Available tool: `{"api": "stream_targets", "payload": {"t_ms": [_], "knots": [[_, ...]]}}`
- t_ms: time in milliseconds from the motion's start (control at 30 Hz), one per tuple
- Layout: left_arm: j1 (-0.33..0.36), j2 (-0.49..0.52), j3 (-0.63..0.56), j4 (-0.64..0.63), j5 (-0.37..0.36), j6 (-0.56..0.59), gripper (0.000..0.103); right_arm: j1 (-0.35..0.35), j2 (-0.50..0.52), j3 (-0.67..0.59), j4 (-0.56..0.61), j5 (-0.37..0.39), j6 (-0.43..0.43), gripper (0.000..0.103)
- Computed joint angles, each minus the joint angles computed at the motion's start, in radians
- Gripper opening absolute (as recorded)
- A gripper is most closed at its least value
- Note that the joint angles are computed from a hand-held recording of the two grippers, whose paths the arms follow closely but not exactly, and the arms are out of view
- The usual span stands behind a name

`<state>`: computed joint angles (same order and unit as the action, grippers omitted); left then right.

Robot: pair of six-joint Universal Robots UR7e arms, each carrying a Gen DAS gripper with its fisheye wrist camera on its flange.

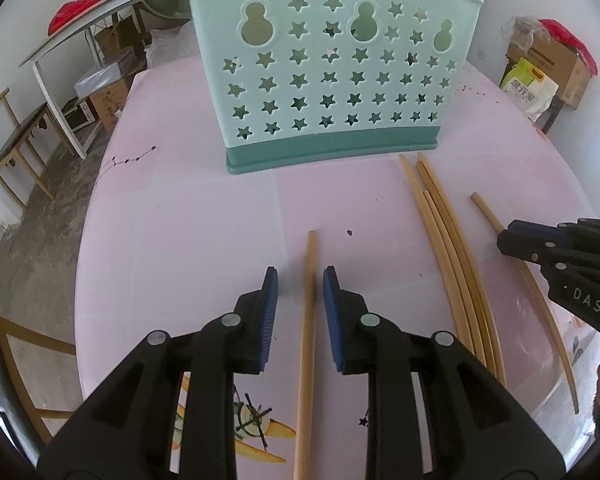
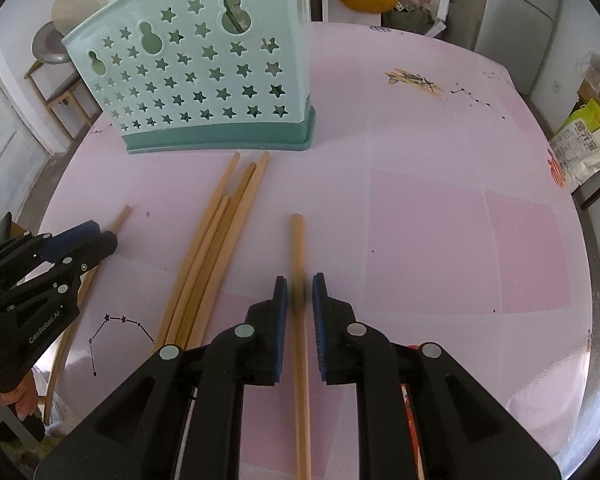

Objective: Organize utensils
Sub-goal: 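Close the left tool on one wooden chopstick while the right tool grasps another, then lift the chopstick into the holder and open the left tool while the right tool carries its chopstick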

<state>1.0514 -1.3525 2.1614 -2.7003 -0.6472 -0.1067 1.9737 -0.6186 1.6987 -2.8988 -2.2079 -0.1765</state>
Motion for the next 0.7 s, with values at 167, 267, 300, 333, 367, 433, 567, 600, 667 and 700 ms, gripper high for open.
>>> {"api": "stream_targets", "payload": {"t_ms": [167, 267, 300, 333, 367, 433, 567, 600, 667, 700], "knots": [[0.016, 0.013, -0.013, -0.037, -0.016, 0.037, 0.004, 0.0, 0.005, -0.014, 0.015, 0.005, 0.008, 0.007], [0.041, -0.013, -0.016, -0.067, -0.117, 0.042, 0.004, -0.003, 0.003, -0.014, 0.009, 0.013, 0.026, 0.007], [0.04, -0.019, -0.01, -0.086, -0.128, 0.053, 0.004, -0.005, -0.002, -0.009, -0.006, 0.023, 0.025, 0.007], [0.037, -0.031, -0.002, -0.108, -0.141, 0.072, 0.004, -0.007, -0.005, -0.007, -0.014, 0.031, 0.026, 0.007], [0.035, -0.045, 0.004, -0.122, -0.161, 0.086, 0.004, -0.011, -0.012, -0.001, -0.025, 0.045, 0.025, 0.007], [0.032, -0.076, 0.011, -0.138, -0.198, 0.089, 0.004, -0.015, -0.03, 0.013, -0.055, 0.079, 0.017, 0.007], [0.004, -0.15, 0.036, -0.19, -0.249, 0.115, 0.004, -0.015, -0.074, 0.048, -0.122, 0.144, 0.005, 0.007], [-0.004, -0.169, 0.039, -0.195, -0.261, 0.117, 0.004, -0.016, -0.087, 0.06, -0.138, 0.166, 0.006, 0.007], [-0.017, -0.2, 0.042, -0.203, -0.282, 0.116, 0.004, -0.017, -0.118, 0.087, -0.186, 0.216, 0.006, 0.007], [-0.027, -0.22, 0.043, -0.213, -0.295, 0.12, 0.004, -0.015, -0.13, 0.097, -0.208, 0.236, 0.005, 0.007]]}}
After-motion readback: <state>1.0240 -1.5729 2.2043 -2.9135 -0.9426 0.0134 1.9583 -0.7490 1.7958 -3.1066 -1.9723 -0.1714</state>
